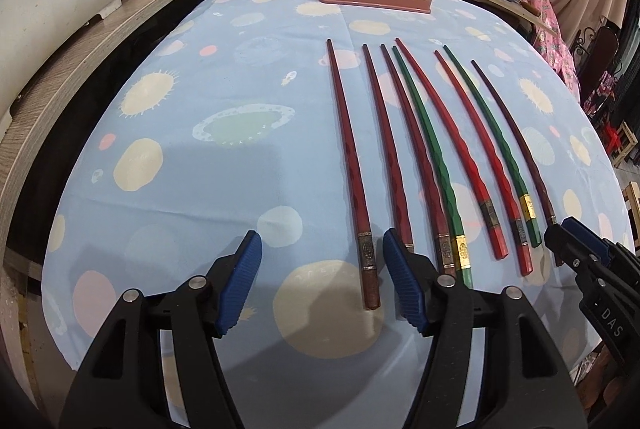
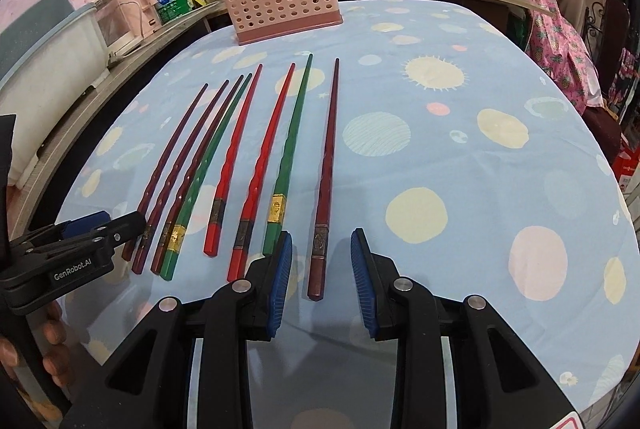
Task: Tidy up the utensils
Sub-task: 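Close the left gripper on a dark red chopstick while the right gripper grasps another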
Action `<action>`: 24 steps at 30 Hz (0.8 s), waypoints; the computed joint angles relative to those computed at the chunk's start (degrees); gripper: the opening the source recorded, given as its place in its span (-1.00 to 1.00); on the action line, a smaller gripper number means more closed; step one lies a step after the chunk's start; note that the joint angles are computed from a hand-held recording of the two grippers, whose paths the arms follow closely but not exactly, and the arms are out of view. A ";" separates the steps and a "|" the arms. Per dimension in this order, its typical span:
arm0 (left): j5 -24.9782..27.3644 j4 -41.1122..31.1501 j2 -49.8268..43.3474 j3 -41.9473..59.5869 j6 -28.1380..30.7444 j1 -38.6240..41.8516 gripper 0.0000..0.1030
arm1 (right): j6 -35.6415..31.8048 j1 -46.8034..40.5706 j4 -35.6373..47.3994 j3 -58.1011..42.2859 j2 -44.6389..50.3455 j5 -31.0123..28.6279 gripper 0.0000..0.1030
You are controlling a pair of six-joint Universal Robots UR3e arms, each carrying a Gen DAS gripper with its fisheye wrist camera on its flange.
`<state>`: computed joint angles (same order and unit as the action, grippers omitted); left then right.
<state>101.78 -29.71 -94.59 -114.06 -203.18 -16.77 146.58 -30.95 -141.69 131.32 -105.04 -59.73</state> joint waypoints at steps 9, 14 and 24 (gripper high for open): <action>2.33 0.22 -1.59 0.99 0.13 -1.63 0.24 | 0.34 1.18 -5.25 2.36 -0.16 -1.57 -0.41; 2.71 0.63 -1.68 0.78 -0.20 -1.94 0.25 | 0.36 1.39 -6.95 3.33 -0.38 -1.86 -0.41; 1.55 1.26 0.85 -1.43 -0.62 0.12 -0.56 | 0.32 -0.22 -7.79 4.29 -0.71 -1.14 -0.69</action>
<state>103.33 -28.45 -93.74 -115.50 -203.79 -16.65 146.91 -31.18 -149.48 135.62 -105.75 -60.86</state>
